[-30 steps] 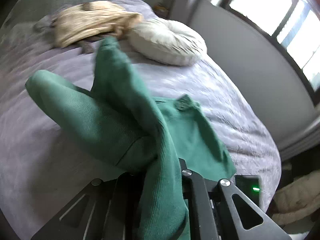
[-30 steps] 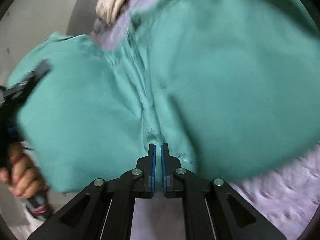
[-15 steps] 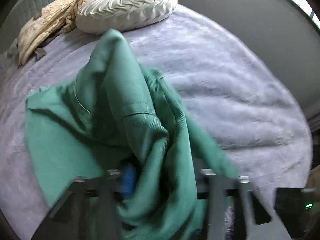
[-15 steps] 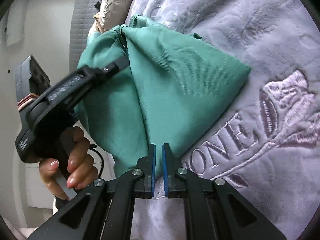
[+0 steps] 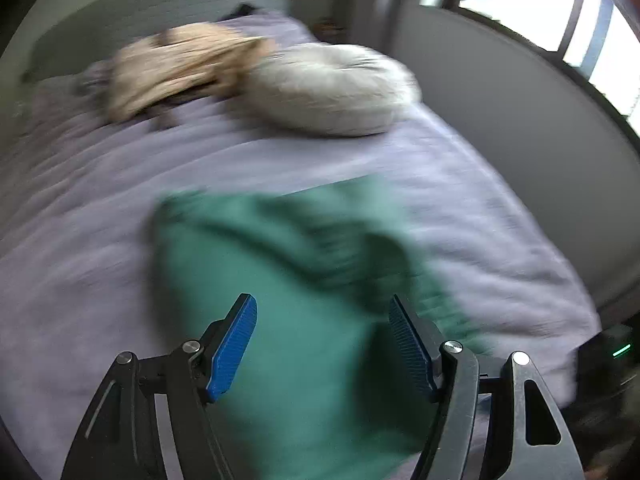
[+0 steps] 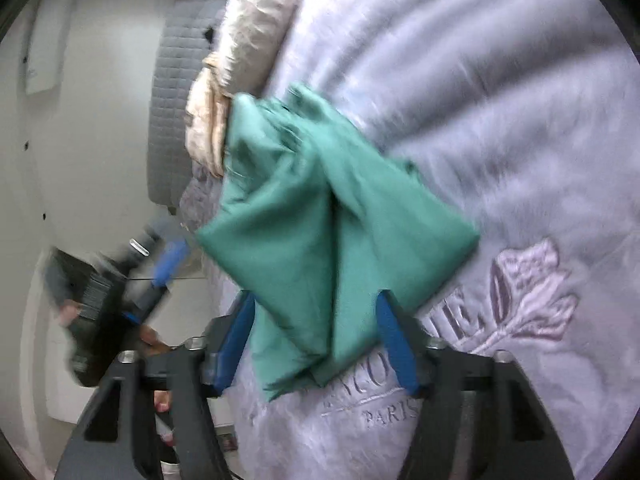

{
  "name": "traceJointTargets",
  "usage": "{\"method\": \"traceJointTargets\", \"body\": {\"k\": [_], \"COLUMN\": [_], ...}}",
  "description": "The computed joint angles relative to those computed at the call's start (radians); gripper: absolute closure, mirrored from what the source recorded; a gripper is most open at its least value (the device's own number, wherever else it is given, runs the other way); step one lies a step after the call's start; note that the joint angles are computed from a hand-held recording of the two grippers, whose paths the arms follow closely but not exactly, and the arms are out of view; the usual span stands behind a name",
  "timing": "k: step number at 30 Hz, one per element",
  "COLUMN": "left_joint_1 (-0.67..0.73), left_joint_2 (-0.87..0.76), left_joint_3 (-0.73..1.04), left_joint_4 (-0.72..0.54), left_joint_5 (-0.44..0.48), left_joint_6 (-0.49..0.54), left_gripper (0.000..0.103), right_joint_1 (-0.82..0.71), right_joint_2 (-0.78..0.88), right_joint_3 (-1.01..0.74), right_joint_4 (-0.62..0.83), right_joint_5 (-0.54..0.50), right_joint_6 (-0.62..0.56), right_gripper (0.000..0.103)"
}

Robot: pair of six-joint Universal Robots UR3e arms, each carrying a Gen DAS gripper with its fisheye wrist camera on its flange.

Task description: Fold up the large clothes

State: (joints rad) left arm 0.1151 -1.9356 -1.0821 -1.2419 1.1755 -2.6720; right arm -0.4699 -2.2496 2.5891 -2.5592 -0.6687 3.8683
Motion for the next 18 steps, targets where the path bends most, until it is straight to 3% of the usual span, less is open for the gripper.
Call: {"method": "traceJointTargets", "body": {"k": [2,5,9,13,15,18], "left_joint_1": [0.050,0.110,0.159,0.169,0.174,0.173], "left_joint_2": [0.019,0.050,0.127,0.177,0.175,0.135], "left_joint_3": [-0.059,-0.159,-0.294,-0.349,-0.352,-0.323], "left_joint_4": [0.016,0.002,0.002,0.015,0.022,0.004], "left_joint_5": [0.054,0.099,0.068,0.042,0.047,0.056], "left_joint_6": [0.016,0.018,0.034,0.060,0.069,0.053], "left_gripper": [0.033,0.033,0.033,0.033,0.033,0.033], "right_joint_1": [0.038,0.199,0.474,0.652,0.684,0.641], "right_joint_2": [0.012,0.180,0.452,0.642,0.649,0.705], "right_joint_3": [-0.120,-0.371,-0.717,-1.020,-1.071,-1.158], "right_joint_4": [0.103,0.171,0.271,0.389,0.395,0.495], "right_joint_5": [-0.057,-0.232,-0.561,-0.867,-0.929,-0.845], "right_joint_6": [-0.055,-0.120,-0.175,-0.254,-0.278,-0.334], "right_gripper": [0.035,0.035,0.033,0.033,0.033,0.033]}}
